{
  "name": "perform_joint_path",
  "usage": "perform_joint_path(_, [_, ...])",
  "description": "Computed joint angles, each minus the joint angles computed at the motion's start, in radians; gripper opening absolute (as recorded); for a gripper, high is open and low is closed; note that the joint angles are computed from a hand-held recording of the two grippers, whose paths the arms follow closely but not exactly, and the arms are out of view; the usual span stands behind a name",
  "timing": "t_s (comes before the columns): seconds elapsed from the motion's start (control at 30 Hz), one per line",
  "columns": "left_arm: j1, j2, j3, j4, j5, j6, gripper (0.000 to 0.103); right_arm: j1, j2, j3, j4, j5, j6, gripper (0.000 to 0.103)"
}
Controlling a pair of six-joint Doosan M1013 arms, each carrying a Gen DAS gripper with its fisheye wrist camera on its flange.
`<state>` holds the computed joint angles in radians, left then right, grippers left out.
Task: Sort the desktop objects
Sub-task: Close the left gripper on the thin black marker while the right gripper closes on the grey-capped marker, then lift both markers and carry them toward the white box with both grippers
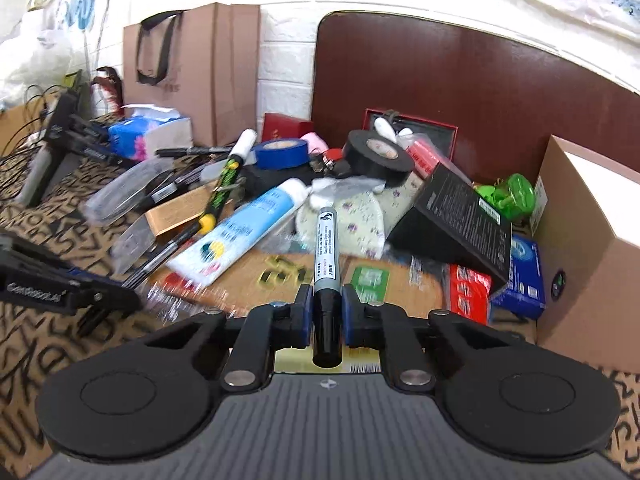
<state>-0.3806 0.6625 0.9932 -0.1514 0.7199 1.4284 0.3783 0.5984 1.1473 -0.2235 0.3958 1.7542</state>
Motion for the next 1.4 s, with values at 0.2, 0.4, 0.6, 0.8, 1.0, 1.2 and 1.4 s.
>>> perform_joint_path(0.2, [-0.011, -0.031, 0.047, -0.029, -0.007, 0.012, 0.007, -0.004, -0.072, 0.115, 0.079, -0.033, -0.067, 0.017])
perform_joint_path(0.4, [-0.027, -0.061, 0.093, -0.087, -0.012, 0.062, 0.007, -0.007, -0.137, 0.225, 0.051, -0.040, -0.001, 0.017])
perform_joint_path(0.6, [-0.056, -0.077, 0.120, -0.172, -0.001, 0.181, 0.007, -0.012, -0.186, 0.308, 0.031, -0.035, 0.073, 0.017])
perform_joint_path(0.8, [-0.079, -0.075, 0.122, -0.191, 0.008, 0.223, 0.008, -0.013, -0.224, 0.369, -0.001, -0.057, 0.127, 0.017])
perform_joint_path(1.0, [-0.081, -0.070, 0.109, -0.171, 0.008, 0.174, 0.049, -0.015, -0.220, 0.369, 0.000, -0.062, 0.128, 0.018])
perform_joint_path(1.2, [-0.094, -0.042, 0.056, -0.111, 0.030, 0.141, 0.070, -0.015, -0.209, 0.353, 0.023, -0.069, 0.101, 0.023])
perform_joint_path(1.4, [-0.114, -0.014, -0.002, -0.045, 0.097, 0.172, 0.070, -0.020, -0.188, 0.318, 0.052, -0.048, 0.063, 0.024])
